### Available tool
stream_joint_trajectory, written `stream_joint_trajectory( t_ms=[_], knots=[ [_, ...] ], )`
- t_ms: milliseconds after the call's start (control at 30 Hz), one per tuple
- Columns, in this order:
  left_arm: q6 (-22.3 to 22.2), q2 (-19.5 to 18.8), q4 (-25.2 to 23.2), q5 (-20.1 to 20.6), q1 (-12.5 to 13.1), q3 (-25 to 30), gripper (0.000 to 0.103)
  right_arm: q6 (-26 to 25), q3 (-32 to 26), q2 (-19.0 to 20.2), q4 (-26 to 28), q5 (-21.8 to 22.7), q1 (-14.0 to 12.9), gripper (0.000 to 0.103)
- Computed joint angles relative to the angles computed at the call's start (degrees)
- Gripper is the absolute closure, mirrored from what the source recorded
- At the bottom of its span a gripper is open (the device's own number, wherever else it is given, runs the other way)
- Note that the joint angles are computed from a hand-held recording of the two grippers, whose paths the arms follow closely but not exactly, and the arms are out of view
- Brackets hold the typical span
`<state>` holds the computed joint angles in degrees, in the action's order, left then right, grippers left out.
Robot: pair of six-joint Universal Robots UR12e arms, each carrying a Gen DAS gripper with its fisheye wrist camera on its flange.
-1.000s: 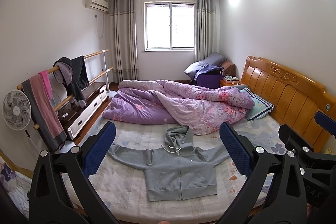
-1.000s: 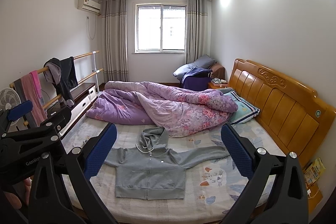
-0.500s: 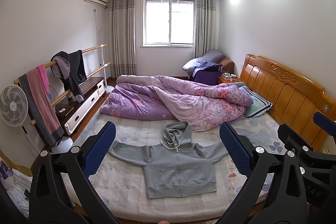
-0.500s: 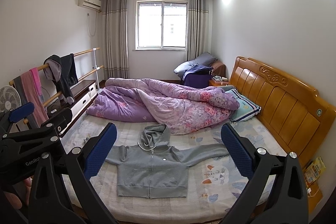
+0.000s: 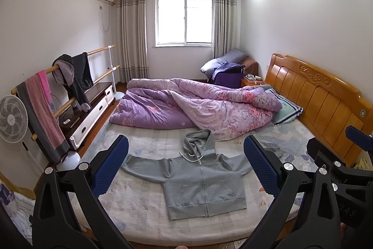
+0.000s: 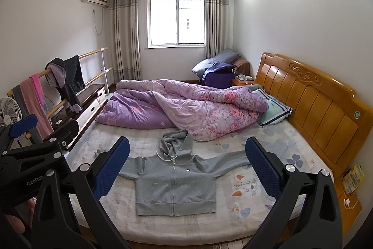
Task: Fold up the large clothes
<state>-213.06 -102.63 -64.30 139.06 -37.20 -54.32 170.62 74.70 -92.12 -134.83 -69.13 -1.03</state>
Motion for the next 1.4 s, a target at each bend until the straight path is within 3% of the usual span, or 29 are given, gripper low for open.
stream_joint_trajectory(
  t_ms=[200,433,633,733,867,967,1067,1167,1267,1400],
  knots=[
    [0.2,0.1,0.3,-2.5,2.5,-1.3,0.004,-0.6,-1.5,2.4,1.5,-1.2,1.8,0.007],
    [0.4,-2.3,-0.3,-5.8,7.0,-0.3,0.005,-1.8,-5.6,8.2,2.8,-1.5,3.4,0.007],
    [1.8,-7.4,-0.1,-5.8,10.8,3.7,0.005,-3.9,-11.7,16.1,0.2,-1.5,5.1,0.007],
    [0.9,-10.9,-2.9,-6.3,13.0,7.5,0.005,-6.1,-16.9,21.2,0.6,-1.9,6.1,0.007],
    [-1.9,-14.0,-5.9,-10.2,16.6,9.8,0.005,-9.3,-24.4,27.9,5.1,-1.4,7.5,0.007],
    [-4.6,-14.5,-9.0,-15.9,19.8,8.6,0.005,-12.5,-28.8,32.3,9.5,-3.1,9.2,0.007],
    [-6.8,-13.8,-8.4,-21.7,23.1,4.3,0.005,-14.6,-32.4,35.9,15.0,-3.6,10.8,0.007],
    [-8.2,-11.7,-4.1,-29.0,26.9,-3.0,0.005,-14.4,-37.6,40.6,22.5,-5.5,12.6,0.007],
    [-9.0,-9.6,2.0,-33.9,30.6,-11.1,0.005,-11.2,-43.5,45.5,30.6,-5.4,14.1,0.007],
    [-10.3,-7.1,9.3,-39.3,36.7,-21.7,0.005,-6.3,-48.7,50.8,36.3,-6.6,16.3,0.012]
  ],
)
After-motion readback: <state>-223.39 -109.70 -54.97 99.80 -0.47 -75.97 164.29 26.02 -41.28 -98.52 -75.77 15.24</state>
